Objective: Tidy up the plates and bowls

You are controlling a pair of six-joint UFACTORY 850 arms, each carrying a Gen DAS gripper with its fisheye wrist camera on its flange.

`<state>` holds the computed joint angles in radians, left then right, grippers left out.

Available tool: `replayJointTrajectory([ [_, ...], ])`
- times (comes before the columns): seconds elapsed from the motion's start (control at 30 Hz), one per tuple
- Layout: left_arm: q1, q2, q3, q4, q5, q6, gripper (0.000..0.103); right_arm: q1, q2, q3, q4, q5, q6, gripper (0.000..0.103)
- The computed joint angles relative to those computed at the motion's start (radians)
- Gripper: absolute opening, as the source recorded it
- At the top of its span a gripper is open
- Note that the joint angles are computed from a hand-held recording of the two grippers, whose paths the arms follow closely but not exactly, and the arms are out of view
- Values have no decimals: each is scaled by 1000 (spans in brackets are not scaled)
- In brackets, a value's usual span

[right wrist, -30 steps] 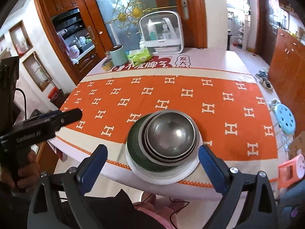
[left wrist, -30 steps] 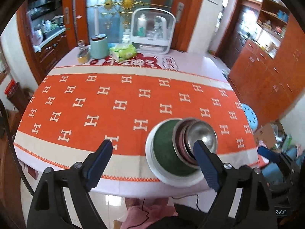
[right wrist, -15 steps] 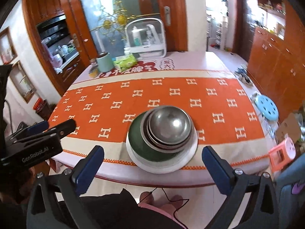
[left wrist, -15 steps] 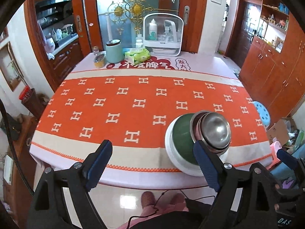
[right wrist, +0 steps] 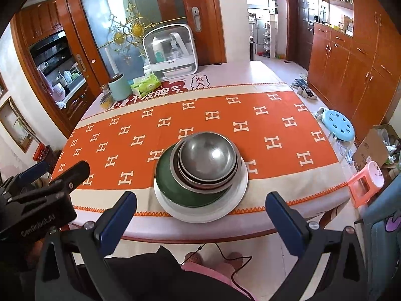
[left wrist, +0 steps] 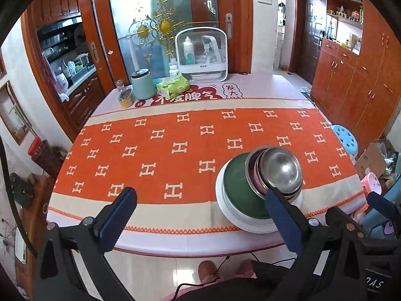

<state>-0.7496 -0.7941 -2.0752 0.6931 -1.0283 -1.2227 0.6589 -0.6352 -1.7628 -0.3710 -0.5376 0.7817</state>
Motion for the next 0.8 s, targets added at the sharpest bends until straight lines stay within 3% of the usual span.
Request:
replayJointTrajectory([
  [0.8,8,-83,-127,-13,-70,-1,102,-25,-57,-80,92,-15,-142,103],
])
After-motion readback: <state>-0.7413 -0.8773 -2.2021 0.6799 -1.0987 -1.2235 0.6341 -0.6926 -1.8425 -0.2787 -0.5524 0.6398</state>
